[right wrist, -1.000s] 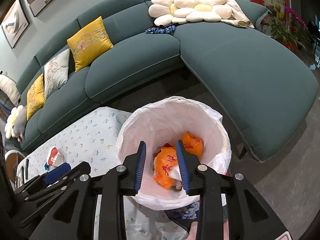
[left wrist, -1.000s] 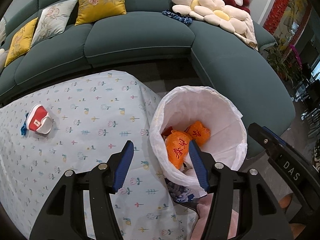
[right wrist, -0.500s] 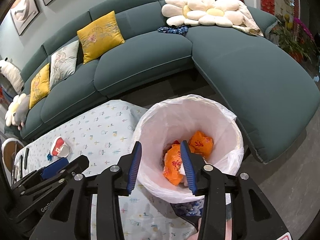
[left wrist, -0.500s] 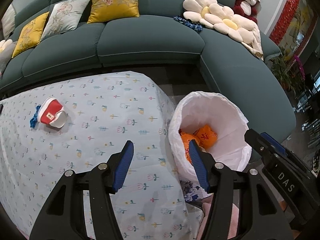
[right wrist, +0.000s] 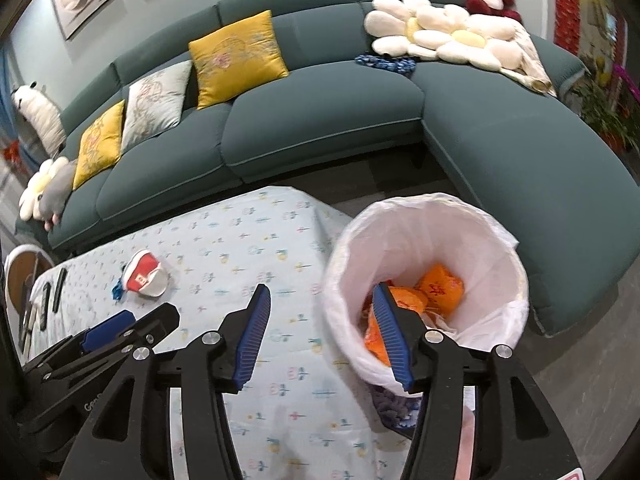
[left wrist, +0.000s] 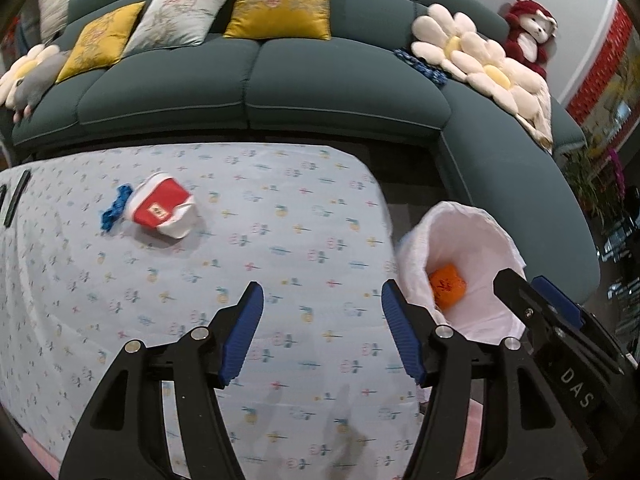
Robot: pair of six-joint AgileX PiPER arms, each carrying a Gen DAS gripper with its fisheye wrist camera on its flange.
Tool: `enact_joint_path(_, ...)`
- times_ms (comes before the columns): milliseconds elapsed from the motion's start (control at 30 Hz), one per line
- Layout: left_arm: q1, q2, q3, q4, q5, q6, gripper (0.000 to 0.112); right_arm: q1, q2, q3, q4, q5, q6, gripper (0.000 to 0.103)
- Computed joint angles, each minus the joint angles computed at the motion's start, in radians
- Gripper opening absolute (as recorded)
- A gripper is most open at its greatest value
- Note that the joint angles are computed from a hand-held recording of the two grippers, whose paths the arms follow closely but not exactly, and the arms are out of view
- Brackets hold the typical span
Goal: Collect trash
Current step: 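Move both open tools back toward the red-white cup on the table, then grasp the blue scrunchie with the left tool while the right grasps the red-white cup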
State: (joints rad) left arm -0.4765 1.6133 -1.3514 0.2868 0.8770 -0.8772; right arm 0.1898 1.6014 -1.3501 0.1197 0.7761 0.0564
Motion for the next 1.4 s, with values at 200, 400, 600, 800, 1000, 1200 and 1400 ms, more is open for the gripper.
enact_joint_path(200, 0.074, -0.082, 0.100, -0.009, -0.026, 0.016, 0.061, 0.108, 0.011, -0.022, -0.062, 0.004, 0.088, 0.059)
enact_joint_path(400, 0.168, -0.158, 0.199, -0.040, -0.056, 0.058, 0.061, 0.216, 0.040, -0.049, -0.127, 0.010, 0.182, 0.063)
enact_joint_path(600, 0.281, -0.214, 0.284, -0.088, -0.089, 0.140, 0.061, 0.310, 0.084, -0.086, -0.177, 0.025, 0.249, 0.064)
enact_joint_path(800, 0.436, -0.248, 0.364, -0.165, -0.131, 0.265, 0.068, 0.396, 0.162, -0.154, -0.217, 0.047, 0.309, 0.069)
enact_joint_path(1000, 0.652, -0.220, 0.405, -0.277, -0.179, 0.466, 0.071, 0.457, 0.299, -0.276, -0.213, 0.074, 0.368, 0.079)
enact_joint_path(1200, 0.843, -0.085, 0.326, -0.436, -0.209, 0.700, 0.071, 0.485, 0.494, -0.504, -0.151, 0.155, 0.391, 0.079)
enact_joint_path(1400, 0.913, 0.093, 0.174, -0.523, -0.203, 0.842, 0.071, 0.507, 0.731, -0.859, -0.148, 0.303, 0.409, 0.079)
